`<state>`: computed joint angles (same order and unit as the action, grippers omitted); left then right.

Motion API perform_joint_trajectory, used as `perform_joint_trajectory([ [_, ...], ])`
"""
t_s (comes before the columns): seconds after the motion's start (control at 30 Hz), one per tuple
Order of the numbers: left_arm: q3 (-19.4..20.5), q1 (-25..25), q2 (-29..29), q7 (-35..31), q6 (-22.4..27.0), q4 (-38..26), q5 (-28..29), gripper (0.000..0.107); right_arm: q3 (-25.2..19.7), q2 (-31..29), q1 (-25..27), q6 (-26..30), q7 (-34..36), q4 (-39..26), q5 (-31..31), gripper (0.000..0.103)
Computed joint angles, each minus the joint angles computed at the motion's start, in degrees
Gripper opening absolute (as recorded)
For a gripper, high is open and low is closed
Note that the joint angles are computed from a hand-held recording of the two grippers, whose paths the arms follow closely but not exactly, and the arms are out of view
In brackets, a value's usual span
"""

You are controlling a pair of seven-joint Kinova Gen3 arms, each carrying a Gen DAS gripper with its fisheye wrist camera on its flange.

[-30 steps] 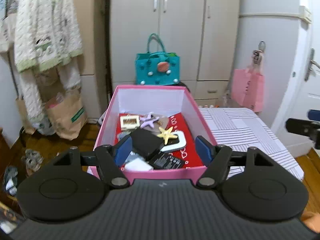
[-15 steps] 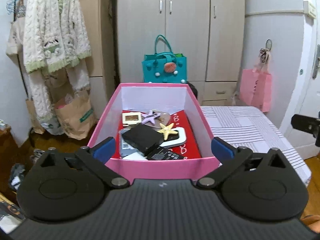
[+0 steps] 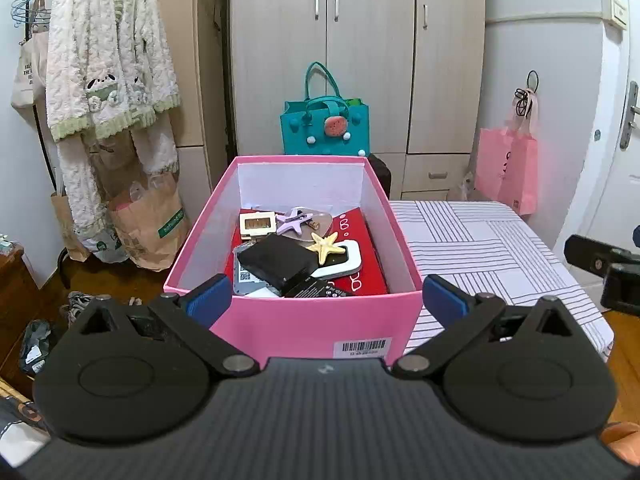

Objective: Organize rigid objects

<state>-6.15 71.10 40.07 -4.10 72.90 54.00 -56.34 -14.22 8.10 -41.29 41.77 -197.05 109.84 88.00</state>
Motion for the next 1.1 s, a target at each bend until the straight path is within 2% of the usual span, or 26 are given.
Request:
perform_joint_trajectory([
  [0.17,-0.13,0.12,0.75,-0.14,1.75,-1.4,0.34,0.103,0.06,-0.72,1.51,-3.71,2.71,-0.4,-4.07,0.103],
  [0.3,-0.5,0.42,1.4,-0.37,3.12,-2.23,0.49,0.103,-0.1,0.5,-1.04,1.7,2.54,-0.19,-2.65,0.103],
  [0.43,-0.16,0.13,1.58,-1.48,3.36,-2.71,1.35,0.103,-0.2,1.24,-2.28,4.88,0.86,0.3,-0.88,0.103],
  [0.7,-0.84,0.84,2.79,-0.5,6.27,-4.7,2.16,0.103,0.11,1.26,-1.86,3.78,1.02,0.33,-2.11,0.103],
  [0.93,-1.68,1.71,5.34,-3.07,9.88,-8.89,2.61,0.103,0.09,1.31,-2.33,4.82,-0.08,0.81,-1.72,0.103],
  [1.1,-2.84,2.96,6.65,-3.97,10.45,-9.93,1.77,0.103,-0.17,1.06,-2.31,5.05,-1.38,1.67,-0.73,0.103],
])
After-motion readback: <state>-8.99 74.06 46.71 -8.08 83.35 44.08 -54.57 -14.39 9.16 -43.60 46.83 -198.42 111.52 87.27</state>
